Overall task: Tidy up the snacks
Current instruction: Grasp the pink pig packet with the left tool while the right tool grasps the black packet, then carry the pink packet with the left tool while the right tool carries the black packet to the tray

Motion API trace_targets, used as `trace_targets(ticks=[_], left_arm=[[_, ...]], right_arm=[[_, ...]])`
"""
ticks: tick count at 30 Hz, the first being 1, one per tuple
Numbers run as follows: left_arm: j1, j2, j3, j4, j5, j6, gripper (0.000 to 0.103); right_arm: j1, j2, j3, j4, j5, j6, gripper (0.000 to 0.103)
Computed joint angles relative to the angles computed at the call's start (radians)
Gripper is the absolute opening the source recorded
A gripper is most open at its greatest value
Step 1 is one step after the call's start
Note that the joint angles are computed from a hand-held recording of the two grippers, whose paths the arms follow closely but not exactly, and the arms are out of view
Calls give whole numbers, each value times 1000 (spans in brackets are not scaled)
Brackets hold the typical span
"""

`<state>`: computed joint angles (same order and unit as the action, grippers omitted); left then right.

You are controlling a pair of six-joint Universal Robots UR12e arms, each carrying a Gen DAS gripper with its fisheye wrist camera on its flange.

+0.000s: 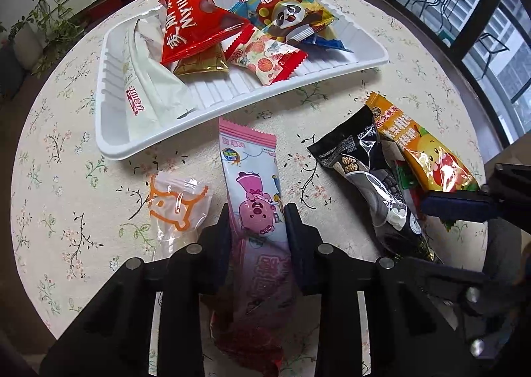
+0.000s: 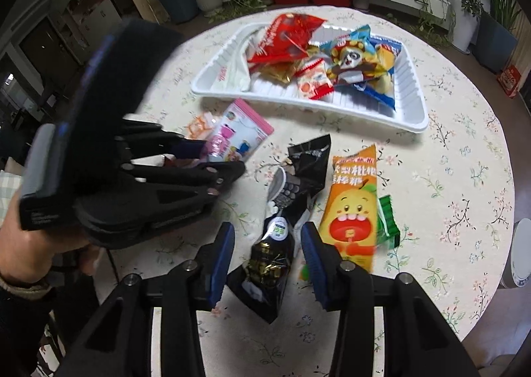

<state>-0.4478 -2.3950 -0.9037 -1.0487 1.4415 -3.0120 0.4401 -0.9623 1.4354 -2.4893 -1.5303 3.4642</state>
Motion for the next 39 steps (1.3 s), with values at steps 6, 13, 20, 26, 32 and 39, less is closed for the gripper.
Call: trace_targets(ticks=[6, 13, 20, 26, 32, 39], left_arm=[[26, 41, -72, 65, -97, -47, 27], [47, 91, -153, 130, -178, -90, 27], [60, 129, -223, 196, -249, -133, 27], [72, 152, -262, 243, -293, -172, 27], [85, 172, -292, 301, -344, -226, 27], [97, 182, -291, 345, -416, -265, 27]], right_arm=[[-1, 27, -31, 40, -4, 4, 46], [2, 62, -71, 74, -33, 7, 46], [-3, 60, -51, 32, -11, 1, 24], [-11, 27, 6, -54, 22, 25, 23], [-26, -7, 52, -151, 69, 69, 23], [-36, -53, 94, -231, 102, 104, 23]])
